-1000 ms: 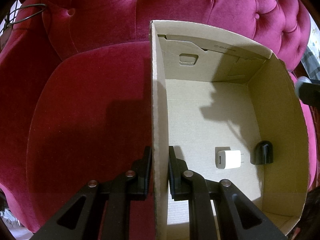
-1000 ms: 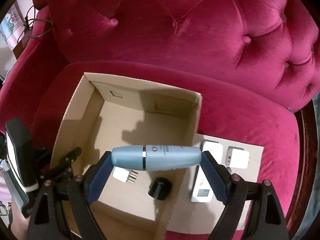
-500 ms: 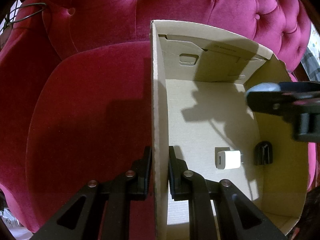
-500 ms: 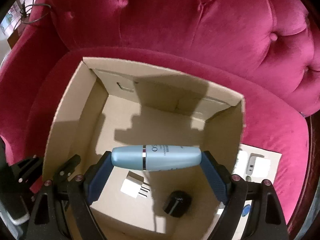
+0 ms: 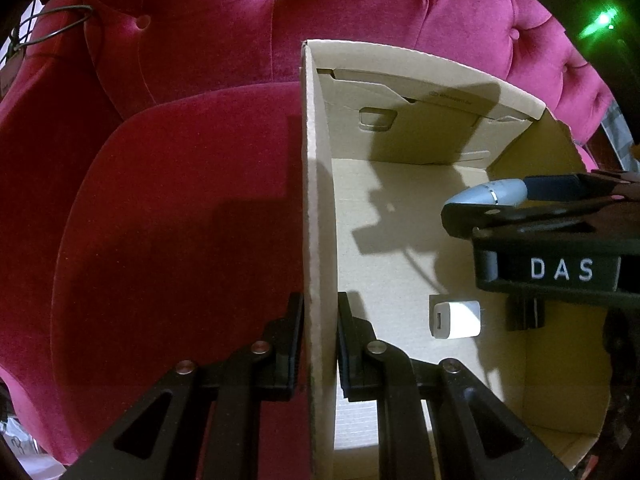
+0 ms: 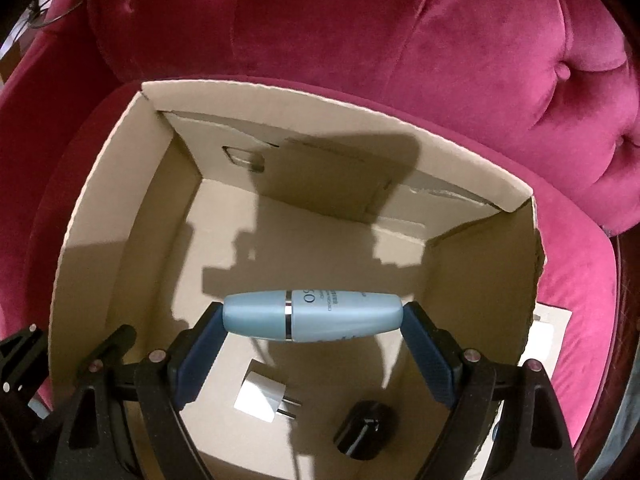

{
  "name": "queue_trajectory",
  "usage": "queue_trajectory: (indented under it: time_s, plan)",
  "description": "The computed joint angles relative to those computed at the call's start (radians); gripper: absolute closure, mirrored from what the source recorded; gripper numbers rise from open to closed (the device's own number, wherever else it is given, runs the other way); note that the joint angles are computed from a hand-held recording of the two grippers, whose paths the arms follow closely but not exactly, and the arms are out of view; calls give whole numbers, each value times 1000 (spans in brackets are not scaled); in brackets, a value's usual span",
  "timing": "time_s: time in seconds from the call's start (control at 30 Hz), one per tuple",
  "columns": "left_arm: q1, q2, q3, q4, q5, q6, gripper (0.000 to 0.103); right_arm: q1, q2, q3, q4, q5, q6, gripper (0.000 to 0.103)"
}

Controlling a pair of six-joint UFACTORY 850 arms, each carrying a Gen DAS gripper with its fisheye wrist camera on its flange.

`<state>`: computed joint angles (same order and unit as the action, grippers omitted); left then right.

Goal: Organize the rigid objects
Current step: 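Carry the light-blue tube over the box with the right tool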

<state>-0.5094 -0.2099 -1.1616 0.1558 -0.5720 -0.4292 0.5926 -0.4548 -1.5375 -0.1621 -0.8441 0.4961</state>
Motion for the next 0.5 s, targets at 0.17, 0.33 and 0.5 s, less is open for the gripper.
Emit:
queue_trajectory:
  time_s: [0.17, 0.33, 0.5]
  plan:
    - [0, 0, 1, 0, 2, 1, 87, 5, 9, 14, -12, 0, 3, 13]
    - [1, 0, 2, -1, 2, 2, 87, 2, 16, 20, 5, 10, -7, 13]
    - [1, 0, 2, -1, 2, 2, 87, 12, 3, -1, 7, -3, -25, 13]
